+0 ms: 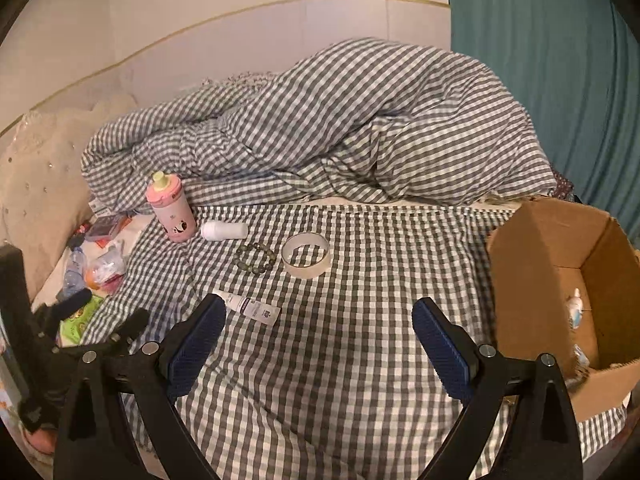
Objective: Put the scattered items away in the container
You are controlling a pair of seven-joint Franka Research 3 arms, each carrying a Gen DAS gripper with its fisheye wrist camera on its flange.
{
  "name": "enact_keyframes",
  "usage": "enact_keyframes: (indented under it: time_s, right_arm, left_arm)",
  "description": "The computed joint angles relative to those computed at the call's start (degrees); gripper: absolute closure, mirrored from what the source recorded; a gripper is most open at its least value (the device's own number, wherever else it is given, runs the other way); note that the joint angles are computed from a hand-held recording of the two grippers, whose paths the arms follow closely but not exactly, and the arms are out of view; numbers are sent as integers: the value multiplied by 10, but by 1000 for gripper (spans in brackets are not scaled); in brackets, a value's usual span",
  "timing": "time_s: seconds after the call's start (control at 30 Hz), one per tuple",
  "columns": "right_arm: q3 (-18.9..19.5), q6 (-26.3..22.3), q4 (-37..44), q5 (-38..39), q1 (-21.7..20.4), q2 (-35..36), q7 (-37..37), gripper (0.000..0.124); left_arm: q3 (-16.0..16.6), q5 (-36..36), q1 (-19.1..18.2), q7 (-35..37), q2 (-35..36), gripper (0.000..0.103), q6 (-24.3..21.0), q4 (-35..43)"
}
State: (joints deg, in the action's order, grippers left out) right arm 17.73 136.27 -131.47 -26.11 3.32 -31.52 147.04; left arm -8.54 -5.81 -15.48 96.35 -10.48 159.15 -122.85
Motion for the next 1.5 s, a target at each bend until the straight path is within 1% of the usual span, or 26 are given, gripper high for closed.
enact_keyframes:
  time_s: [0.07,0.17,0.2,0.4,0.6,0.7,0.73,0.8,0.87,0.9,0.97,1.0,1.03,1.07,1.13,1.23,1.33,1.4,1.43,1.47,1.5]
  right_arm:
    - [-3,12,10,-4,-5,29,0,29]
    - [-14,20,23,-11,-5,67,-4,29]
    - [-21,26,29,-13,-5,87,-8,29]
    - [-68,53,58,-16,10,169,-33,29]
    - [-114,82,95,-6,27,248,-63,29]
    - [-133,87,120,2,36,287,-84,29]
    - [-139,89,128,4,39,298,-91,29]
    - [-150,93,145,7,46,321,-103,29]
    - [-160,91,163,7,54,343,-111,29]
    - [-165,92,172,7,58,354,-114,29]
    - [-174,95,184,16,65,371,-123,29]
    - [-178,95,191,24,68,381,-129,29]
    - [-182,95,197,27,72,387,-131,29]
    - [-185,95,201,32,76,393,-135,29]
    - [-191,96,209,35,83,405,-142,29]
    - [-199,84,223,33,95,422,-146,29]
    - [-200,82,234,61,98,439,-172,29]
    - [-208,65,252,48,109,454,-166,29]
    - [-214,58,262,35,115,463,-157,29]
    - [-220,49,274,23,121,474,-149,29]
    - [-222,44,283,23,122,483,-150,29]
  left_arm:
    - [2,-13,-2,8,27,0,-9,13]
    - [-12,-1,7,-10,73,0,-18,39]
    - [-18,8,11,-23,90,0,-18,50]
    - [-44,23,26,-69,192,0,-56,132]
    - [-68,28,32,-79,270,0,-72,200]
    - [-65,51,24,-108,306,0,-88,237]
    - [-63,58,22,-120,319,2,-96,252]
    - [-62,66,20,-137,339,8,-112,275]
    - [-48,98,8,-172,350,20,-115,284]
    - [-44,115,3,-183,348,26,-106,280]
    - [-37,144,0,-200,339,63,-87,266]
    - [-42,142,7,-200,337,66,-83,263]
    - [-52,128,19,-192,336,73,-85,263]
    - [-66,100,38,-176,335,76,-86,261]
    - [-74,75,53,-165,330,78,-88,257]
    - [-71,73,55,-160,322,79,-91,254]
    - [-75,59,61,-144,315,83,-94,248]
    - [-76,56,60,-136,311,86,-93,246]
    - [-73,59,57,-138,310,99,-94,246]
    - [-73,58,57,-136,310,103,-98,248]
    - [-73,58,55,-136,310,103,-102,250]
